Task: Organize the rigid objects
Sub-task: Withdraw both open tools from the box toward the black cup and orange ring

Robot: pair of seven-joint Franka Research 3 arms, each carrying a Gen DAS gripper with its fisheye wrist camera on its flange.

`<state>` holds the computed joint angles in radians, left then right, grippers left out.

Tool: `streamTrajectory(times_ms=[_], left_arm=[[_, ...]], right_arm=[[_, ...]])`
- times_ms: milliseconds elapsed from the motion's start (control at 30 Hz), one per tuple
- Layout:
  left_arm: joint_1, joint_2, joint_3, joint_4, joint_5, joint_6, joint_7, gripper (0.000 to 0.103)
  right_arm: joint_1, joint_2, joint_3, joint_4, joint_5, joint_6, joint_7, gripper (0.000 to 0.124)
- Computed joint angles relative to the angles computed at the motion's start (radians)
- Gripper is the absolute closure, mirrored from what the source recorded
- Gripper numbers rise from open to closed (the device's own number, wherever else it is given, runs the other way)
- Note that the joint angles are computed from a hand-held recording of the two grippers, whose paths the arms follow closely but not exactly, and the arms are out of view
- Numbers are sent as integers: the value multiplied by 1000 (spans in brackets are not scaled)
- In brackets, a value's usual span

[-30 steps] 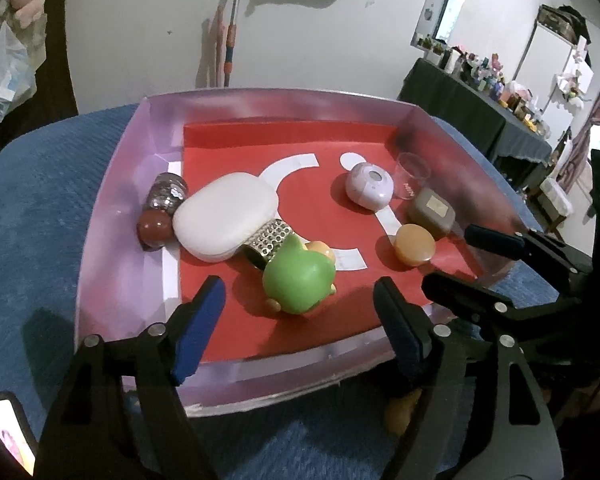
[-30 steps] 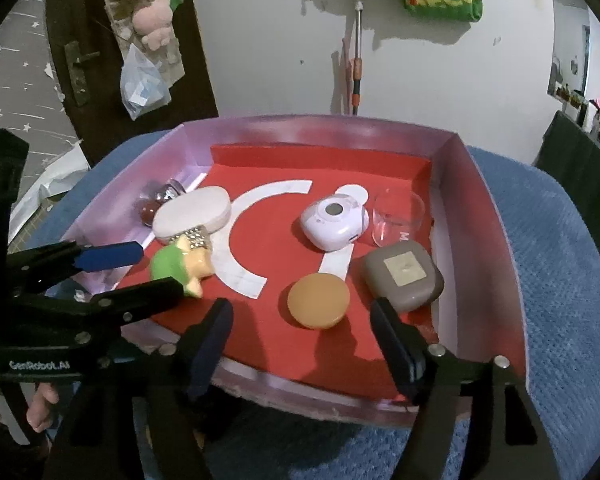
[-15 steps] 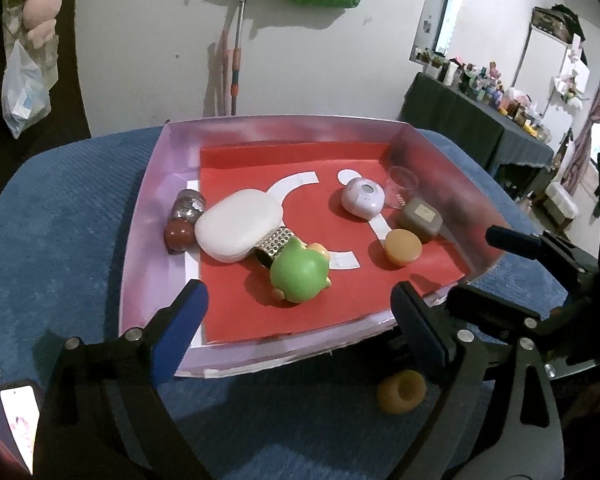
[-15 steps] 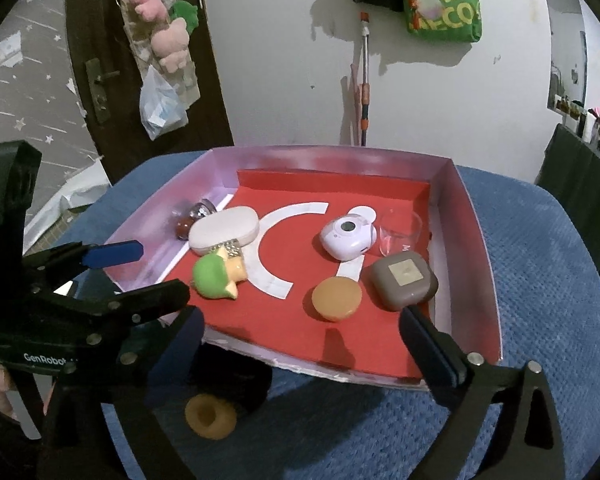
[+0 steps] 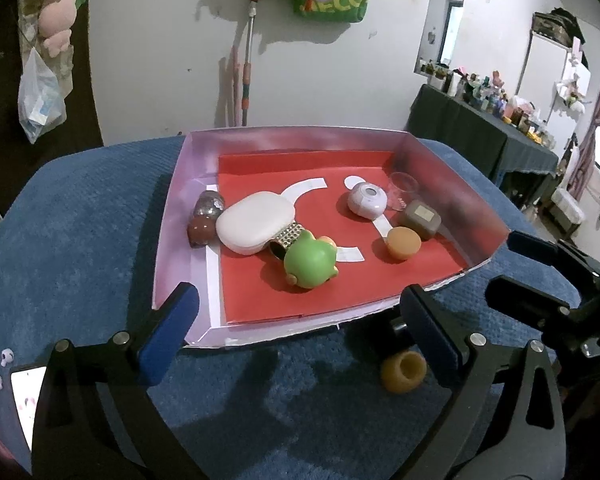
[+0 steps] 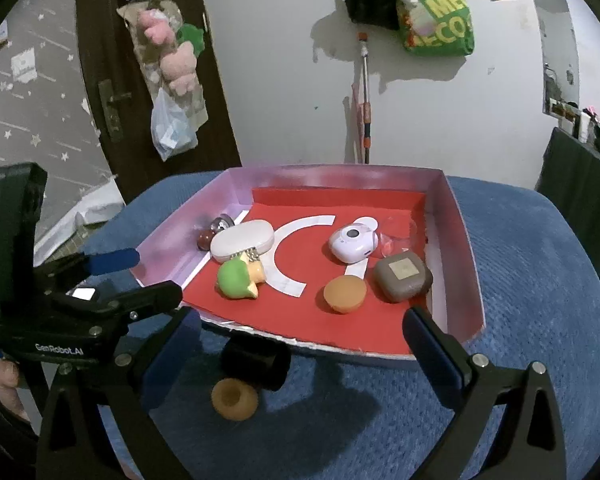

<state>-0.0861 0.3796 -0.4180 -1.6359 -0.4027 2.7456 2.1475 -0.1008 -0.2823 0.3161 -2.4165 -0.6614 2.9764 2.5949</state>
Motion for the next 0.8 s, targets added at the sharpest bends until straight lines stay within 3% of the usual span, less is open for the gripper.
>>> streamTrajectory(times_ms=[167, 300, 600, 800], left_arm=[[10, -28, -8, -41, -15, 31, 19, 0], [6, -68, 6, -101, 1, 74, 16, 0], [28, -130, -12, -178, -86, 94, 107, 0], [4, -154, 8, -213, -134, 116, 147, 0]], right_arm=[[-13, -32, 7, -37, 10, 19, 26, 21], [-74, -75, 63, -66, -3, 30, 69, 21], [-127, -149, 121, -146, 109, 114, 35, 21], [-200, -99, 250, -123, 146, 126, 5, 21]])
